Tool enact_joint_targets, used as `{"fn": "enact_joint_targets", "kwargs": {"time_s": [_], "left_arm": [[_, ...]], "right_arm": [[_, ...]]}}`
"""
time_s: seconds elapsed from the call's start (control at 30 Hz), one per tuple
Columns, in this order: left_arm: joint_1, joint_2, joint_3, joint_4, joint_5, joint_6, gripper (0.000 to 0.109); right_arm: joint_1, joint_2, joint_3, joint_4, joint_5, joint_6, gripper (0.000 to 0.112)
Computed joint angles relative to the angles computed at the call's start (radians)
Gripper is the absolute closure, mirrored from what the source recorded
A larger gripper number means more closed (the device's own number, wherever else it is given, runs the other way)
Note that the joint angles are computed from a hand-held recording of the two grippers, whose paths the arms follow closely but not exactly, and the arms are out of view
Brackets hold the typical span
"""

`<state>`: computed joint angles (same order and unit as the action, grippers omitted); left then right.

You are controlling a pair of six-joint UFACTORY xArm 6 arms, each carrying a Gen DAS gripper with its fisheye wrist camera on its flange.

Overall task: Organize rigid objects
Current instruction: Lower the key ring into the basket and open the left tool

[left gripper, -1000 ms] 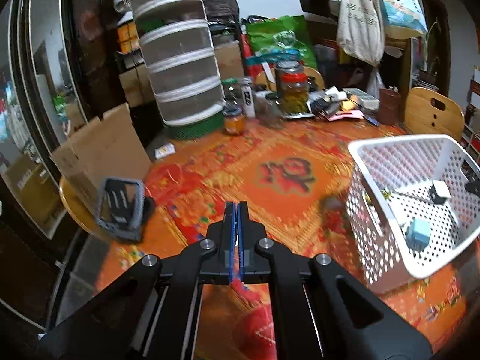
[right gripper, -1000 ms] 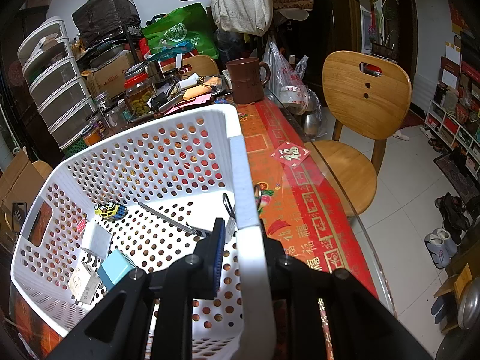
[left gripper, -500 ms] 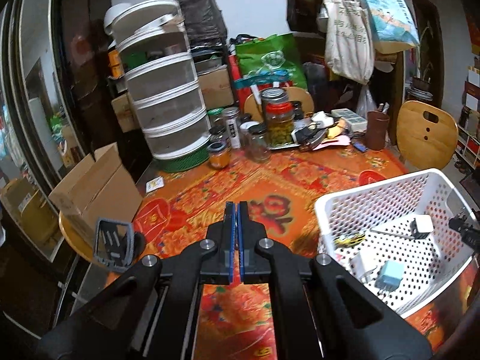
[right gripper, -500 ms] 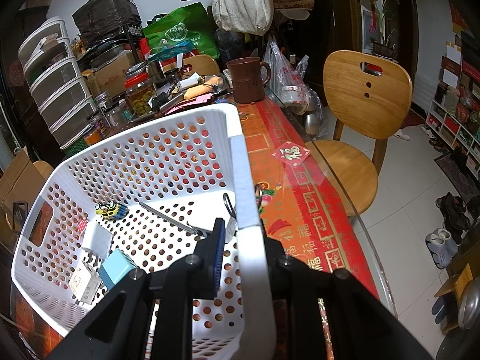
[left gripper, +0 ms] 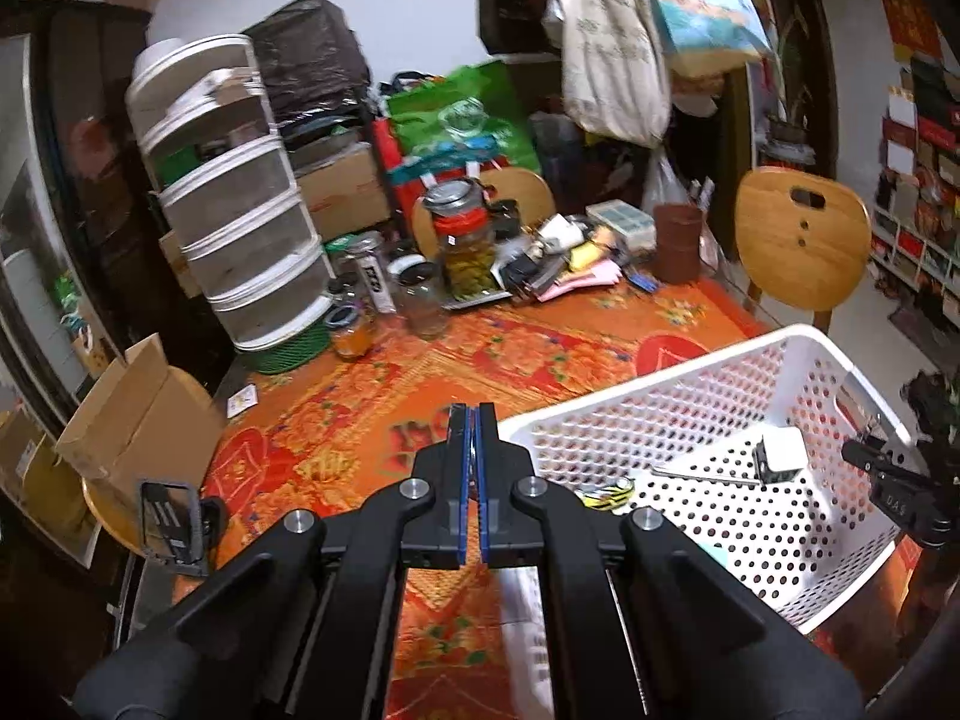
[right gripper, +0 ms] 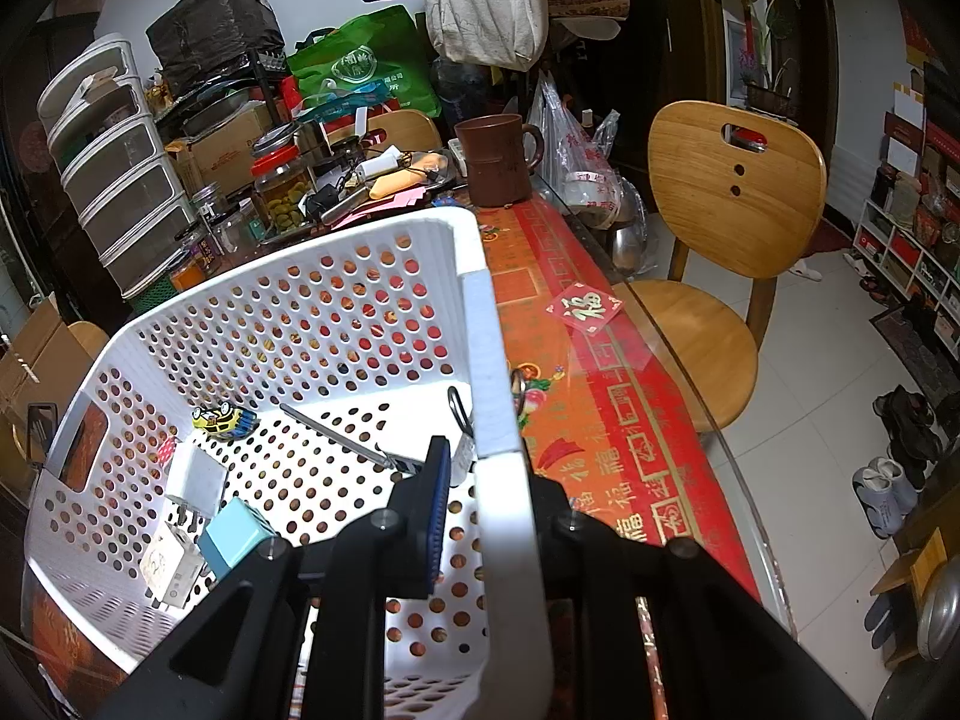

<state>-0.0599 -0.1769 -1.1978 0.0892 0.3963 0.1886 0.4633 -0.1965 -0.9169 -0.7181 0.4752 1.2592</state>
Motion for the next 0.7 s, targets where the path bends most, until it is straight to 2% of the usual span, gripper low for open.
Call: {"fn": "enact_joint_targets", "kwargs": {"time_s": [0.13,0.4,0.43,0.5,0.53,0.57,0.6,0.7], "left_arm": [[-0.052,0.048,-0.015,0.066,0.027,-0.052,0.107],[-0.127,0.144,-0.031,0.119,0.070,-0.100,0.106],[-0.130,0.149,-0.028,0.120,0.072,-0.094,0.102],[-0.135,0.150,-0.011,0.224,0.050,-0.161,0.065],[-0.131,0.139,0.014,0.320,0.009,-0.237,0.023],[-0.119,0.125,0.041,0.385,-0.044,-0.287,0.006],[-0.112,0.108,0.066,0.408,-0.084,-0.304,0.006],[-0.111,0.085,0.085,0.311,-0.092,-0.220,0.006]], "right_arm": [[0.000,0.000,0.000,0.000,0.001,0.001,0.096],[0.002,0.003,-0.004,0.007,-0.001,-0.009,0.096],[0.001,0.003,-0.004,0.009,-0.003,-0.012,0.096],[0.002,0.002,-0.004,0.009,-0.003,-0.012,0.096],[0.003,0.003,-0.005,0.009,-0.002,-0.012,0.096],[0.002,0.002,-0.004,0.009,-0.003,-0.012,0.096],[0.003,0.002,-0.004,0.008,-0.003,-0.011,0.096],[0.003,0.002,-0.004,0.002,-0.002,-0.006,0.096]]}}
